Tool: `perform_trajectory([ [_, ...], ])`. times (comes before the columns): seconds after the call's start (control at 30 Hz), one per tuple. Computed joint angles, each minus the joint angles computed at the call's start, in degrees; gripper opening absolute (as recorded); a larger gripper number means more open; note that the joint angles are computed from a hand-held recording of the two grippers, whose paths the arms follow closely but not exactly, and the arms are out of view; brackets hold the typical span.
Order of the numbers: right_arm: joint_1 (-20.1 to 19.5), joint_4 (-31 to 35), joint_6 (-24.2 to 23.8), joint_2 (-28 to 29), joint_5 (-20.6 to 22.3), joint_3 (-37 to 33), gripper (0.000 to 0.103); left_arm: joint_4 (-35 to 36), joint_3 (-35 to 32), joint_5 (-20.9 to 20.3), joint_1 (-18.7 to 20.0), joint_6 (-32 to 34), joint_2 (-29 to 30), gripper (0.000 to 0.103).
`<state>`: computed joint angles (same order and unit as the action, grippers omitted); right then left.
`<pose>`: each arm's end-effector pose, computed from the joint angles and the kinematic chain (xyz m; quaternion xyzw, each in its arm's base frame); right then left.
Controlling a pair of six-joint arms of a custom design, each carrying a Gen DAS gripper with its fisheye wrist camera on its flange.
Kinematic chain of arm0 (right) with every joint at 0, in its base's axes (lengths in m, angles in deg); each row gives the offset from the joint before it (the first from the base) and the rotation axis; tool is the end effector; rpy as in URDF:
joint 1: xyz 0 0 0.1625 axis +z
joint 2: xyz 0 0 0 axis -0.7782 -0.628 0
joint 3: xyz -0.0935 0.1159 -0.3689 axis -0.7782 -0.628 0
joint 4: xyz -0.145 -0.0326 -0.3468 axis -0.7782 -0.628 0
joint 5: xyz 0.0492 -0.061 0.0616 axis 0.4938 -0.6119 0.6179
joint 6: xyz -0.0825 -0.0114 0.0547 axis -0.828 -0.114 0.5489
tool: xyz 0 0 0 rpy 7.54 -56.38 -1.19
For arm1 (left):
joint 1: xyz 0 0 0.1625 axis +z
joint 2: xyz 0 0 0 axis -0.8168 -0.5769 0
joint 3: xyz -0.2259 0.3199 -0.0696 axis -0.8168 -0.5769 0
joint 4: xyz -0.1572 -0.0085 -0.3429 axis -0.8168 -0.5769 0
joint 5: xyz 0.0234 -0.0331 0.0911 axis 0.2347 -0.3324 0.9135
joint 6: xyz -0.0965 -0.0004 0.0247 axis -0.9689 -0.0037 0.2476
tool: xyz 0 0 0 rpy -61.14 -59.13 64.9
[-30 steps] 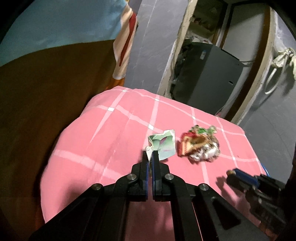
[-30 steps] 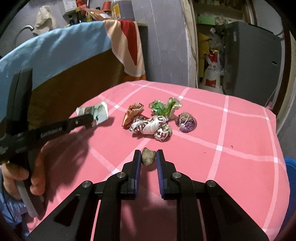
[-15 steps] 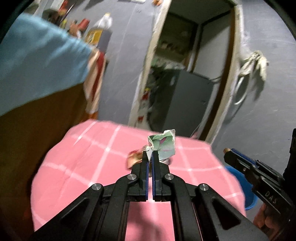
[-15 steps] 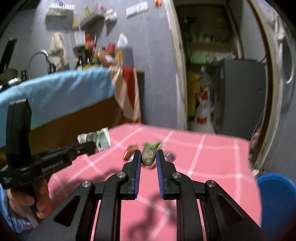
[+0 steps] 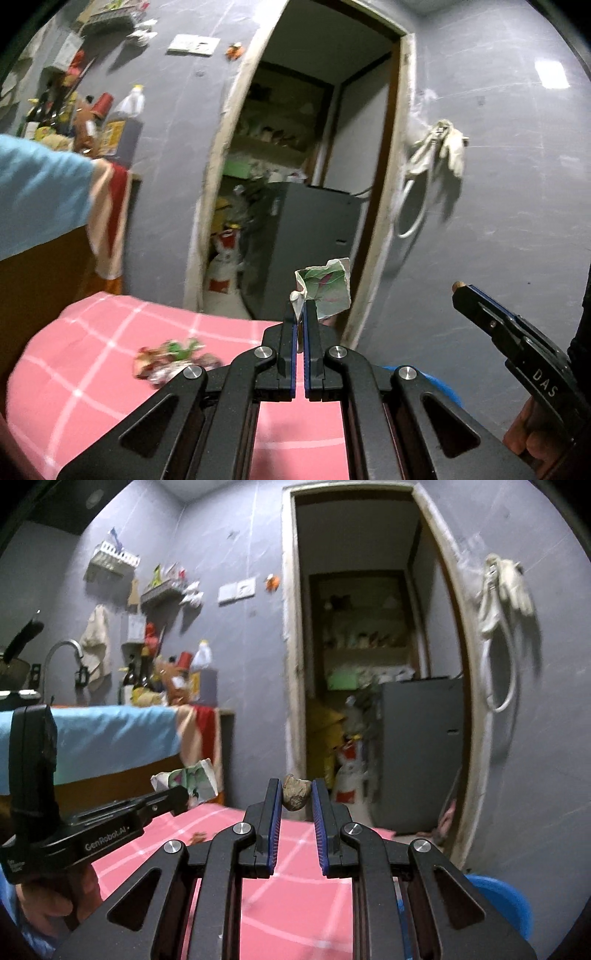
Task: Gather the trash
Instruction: 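Carry the stone and card over the blue basin and open both tools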
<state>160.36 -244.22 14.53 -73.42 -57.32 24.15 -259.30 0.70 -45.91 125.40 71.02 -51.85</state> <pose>0.3780 -0.7380 0.0952 0.3239 -0.7205 0.5866 0.1784 -0.1117 -0.7542 0.3249 0.3119 0.7854 -0.5272 0.0892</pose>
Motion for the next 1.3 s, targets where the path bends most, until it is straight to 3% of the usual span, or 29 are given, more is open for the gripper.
perform_trajectory([
  [0.33,-2.09,-10.72,-0.56,-6.88,-2.64,11.62,0.014,0.91,-0.43,-2.08,-3.29,1.51,3.36,0.001],
  [0.57,-4.07,-14.49,1.33,-10.32,-4.60,18.05,0.014,3.92,-2.27,-1.16,-4.70,2.21,6.42,0.001],
  [0.83,-6.35,-14.08,5.98,-12.65,-6.11,22.43,0.014,8.41,-4.85,2.01,-5.41,2.07,9.48,0.001],
  [1.3,-8.29,-8.31,12.42,-13.70,-9.63,23.75,0.015,19.20,-9.50,6.84,-4.94,0.05,12.96,0.001],
])
